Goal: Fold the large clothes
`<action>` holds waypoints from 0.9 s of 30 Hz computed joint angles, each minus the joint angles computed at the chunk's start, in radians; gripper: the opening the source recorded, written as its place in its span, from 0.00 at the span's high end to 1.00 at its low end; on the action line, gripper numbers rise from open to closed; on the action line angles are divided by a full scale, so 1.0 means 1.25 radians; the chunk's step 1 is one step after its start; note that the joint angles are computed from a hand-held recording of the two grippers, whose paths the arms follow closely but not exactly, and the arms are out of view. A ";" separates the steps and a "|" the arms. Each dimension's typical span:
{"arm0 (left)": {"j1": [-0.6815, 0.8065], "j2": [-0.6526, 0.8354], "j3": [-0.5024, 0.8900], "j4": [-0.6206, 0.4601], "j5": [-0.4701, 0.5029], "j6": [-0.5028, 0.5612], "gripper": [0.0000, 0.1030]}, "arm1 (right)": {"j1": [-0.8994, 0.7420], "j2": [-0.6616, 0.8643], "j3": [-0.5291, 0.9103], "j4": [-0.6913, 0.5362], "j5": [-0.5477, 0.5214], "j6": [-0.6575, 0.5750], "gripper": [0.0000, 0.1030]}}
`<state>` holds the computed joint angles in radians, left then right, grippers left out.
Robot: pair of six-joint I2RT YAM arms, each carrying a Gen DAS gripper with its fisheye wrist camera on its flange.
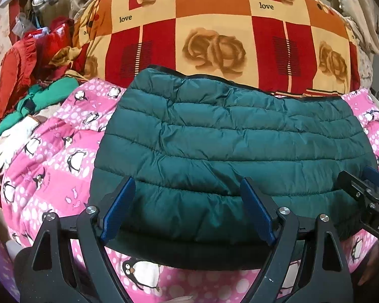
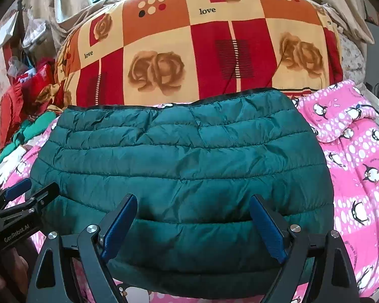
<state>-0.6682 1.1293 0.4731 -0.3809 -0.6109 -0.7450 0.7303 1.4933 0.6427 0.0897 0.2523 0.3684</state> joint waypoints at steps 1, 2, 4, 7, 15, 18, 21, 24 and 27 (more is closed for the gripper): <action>-0.001 0.003 0.000 0.000 -0.001 -0.001 0.17 | 0.003 0.000 0.001 0.000 0.004 -0.003 0.14; -0.003 0.007 0.002 0.000 -0.004 -0.003 0.17 | 0.006 0.002 0.002 0.000 0.007 -0.004 0.14; -0.005 0.009 0.000 0.003 -0.009 -0.005 0.17 | 0.013 0.005 0.004 0.001 0.012 -0.005 0.14; -0.009 0.013 -0.001 0.006 -0.015 -0.009 0.17 | 0.015 0.011 0.007 0.002 0.011 -0.005 0.14; -0.012 0.016 -0.005 0.009 -0.014 -0.014 0.17 | 0.037 0.025 0.014 0.002 0.026 0.001 0.14; -0.014 0.011 -0.009 0.010 -0.015 -0.019 0.17 | 0.040 0.025 0.016 -0.002 0.032 0.000 0.14; -0.015 0.007 -0.010 0.008 -0.015 -0.020 0.17 | 0.042 0.026 0.017 -0.006 0.038 0.004 0.14; -0.016 0.007 -0.010 0.008 -0.015 -0.021 0.17 | 0.040 0.027 0.018 -0.009 0.036 0.007 0.14; -0.020 0.005 -0.010 0.008 -0.013 -0.025 0.17 | 0.042 0.024 0.018 -0.013 0.042 0.009 0.14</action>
<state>-0.6939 1.1352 0.4612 -0.3708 -0.6266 -0.7764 0.7832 1.5238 0.6656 0.0730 0.3048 0.3798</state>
